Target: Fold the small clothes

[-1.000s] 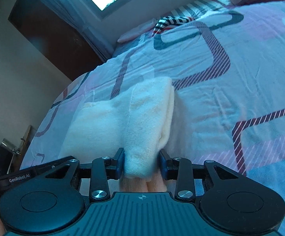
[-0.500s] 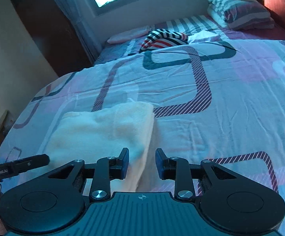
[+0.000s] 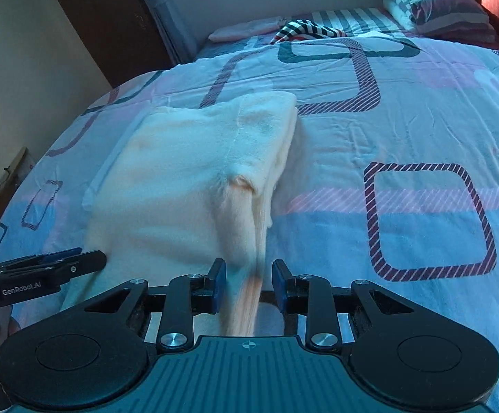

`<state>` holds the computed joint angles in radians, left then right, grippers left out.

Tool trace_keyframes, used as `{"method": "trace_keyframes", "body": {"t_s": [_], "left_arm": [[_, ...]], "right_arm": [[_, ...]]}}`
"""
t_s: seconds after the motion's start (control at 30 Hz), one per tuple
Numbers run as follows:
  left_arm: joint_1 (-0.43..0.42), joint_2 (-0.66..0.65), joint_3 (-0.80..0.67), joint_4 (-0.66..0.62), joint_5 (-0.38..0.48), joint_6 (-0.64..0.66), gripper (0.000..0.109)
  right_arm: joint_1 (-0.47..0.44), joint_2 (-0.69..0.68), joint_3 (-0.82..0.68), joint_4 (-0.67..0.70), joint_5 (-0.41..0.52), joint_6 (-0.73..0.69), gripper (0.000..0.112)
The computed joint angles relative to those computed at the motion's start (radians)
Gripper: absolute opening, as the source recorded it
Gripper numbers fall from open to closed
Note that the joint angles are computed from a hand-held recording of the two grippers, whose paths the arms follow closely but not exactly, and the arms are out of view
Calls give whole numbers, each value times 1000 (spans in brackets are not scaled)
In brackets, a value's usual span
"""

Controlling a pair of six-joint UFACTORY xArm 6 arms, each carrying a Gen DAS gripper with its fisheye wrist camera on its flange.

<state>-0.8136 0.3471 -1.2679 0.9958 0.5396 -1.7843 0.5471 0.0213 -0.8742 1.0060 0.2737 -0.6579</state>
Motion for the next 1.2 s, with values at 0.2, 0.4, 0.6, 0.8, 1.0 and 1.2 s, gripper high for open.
{"method": "trace_keyframes", "body": {"t_s": [0.2,0.4,0.6,0.8,1.0,1.2], "left_arm": [[-44,-24,27,-14,33,-6,55],[-74,-39,53,-1,55,-51,57],[-89,-8,8,-22,107,-24,60],[-153,-34,-18,-39,215,-20,58],[-279,-57,-62,-17,367,-67,64],[-426,-48,-165,12,545,-75,64]], "right_arm": [[32,-50,94,-118,-28,118,29],[43,-60,116,-150,-44,152,29],[45,-47,109,-112,-53,105,30],[57,-177,201,-136,-78,121,30],[78,-454,402,-204,-106,189,30],[56,-824,605,-492,-46,451,30]]}}
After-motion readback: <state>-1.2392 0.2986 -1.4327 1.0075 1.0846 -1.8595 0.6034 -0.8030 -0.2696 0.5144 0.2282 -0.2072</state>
